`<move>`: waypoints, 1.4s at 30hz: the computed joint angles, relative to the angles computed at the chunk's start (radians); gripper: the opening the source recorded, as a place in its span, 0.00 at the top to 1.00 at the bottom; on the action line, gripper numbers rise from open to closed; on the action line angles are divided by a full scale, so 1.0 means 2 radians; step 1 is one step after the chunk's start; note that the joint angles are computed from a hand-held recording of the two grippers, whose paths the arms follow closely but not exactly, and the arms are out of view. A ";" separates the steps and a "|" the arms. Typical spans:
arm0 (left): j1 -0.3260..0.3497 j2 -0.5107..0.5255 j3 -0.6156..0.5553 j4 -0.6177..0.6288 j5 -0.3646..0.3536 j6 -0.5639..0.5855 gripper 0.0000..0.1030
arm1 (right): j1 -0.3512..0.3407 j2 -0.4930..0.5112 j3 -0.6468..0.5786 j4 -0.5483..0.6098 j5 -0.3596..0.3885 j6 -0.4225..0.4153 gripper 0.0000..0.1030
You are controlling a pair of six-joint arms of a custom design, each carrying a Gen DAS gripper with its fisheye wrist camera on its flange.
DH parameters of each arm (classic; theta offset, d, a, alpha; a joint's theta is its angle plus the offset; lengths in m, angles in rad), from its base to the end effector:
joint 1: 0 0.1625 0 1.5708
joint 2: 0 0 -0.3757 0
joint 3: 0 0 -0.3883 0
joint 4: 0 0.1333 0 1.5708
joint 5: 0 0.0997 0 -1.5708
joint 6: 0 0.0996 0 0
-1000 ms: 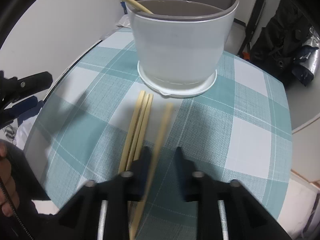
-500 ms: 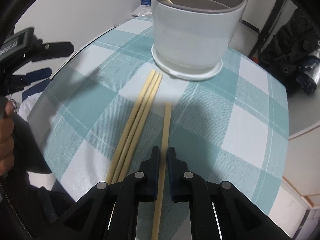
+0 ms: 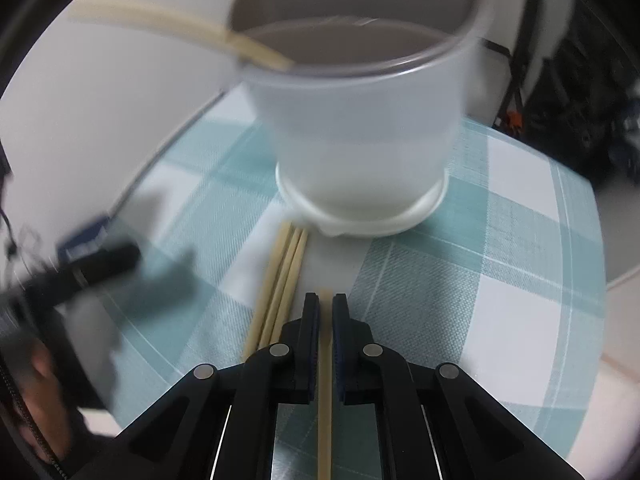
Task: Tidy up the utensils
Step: 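Grasp a chopstick with the left tool while the right tool lifts its chopstick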
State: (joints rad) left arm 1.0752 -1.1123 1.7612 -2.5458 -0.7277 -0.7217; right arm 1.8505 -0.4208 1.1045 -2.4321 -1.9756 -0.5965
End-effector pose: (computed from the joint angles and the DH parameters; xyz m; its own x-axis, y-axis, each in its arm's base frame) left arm -0.0985 -0.6189 0.2339 -0.8223 -0.4711 -0.3194 -0.1235 0.6955 -0.7078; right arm 0.2997 -0.7028 -0.0018 -0.5941 -0.6860 0.4199 -0.7319 0.6777 0.0716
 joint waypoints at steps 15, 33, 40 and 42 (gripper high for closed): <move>-0.008 0.055 -0.069 0.114 0.030 0.008 0.13 | -0.078 -0.100 0.055 -0.040 0.240 0.152 0.94; -0.004 0.102 -0.147 0.267 0.086 -0.055 0.15 | -0.094 -0.108 0.071 -0.118 0.262 0.169 0.94; -0.002 0.113 -0.157 0.232 0.086 -0.013 0.53 | -0.096 -0.110 0.072 -0.121 0.269 0.172 0.94; -0.004 0.114 -0.156 0.226 0.085 -0.009 0.69 | -0.097 -0.110 0.071 -0.120 0.271 0.174 0.94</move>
State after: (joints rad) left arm 1.0682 -0.8844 1.4497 -2.0947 -0.5583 -0.7389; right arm 1.6566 -0.6416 1.2465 -2.6723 -1.4346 -0.2480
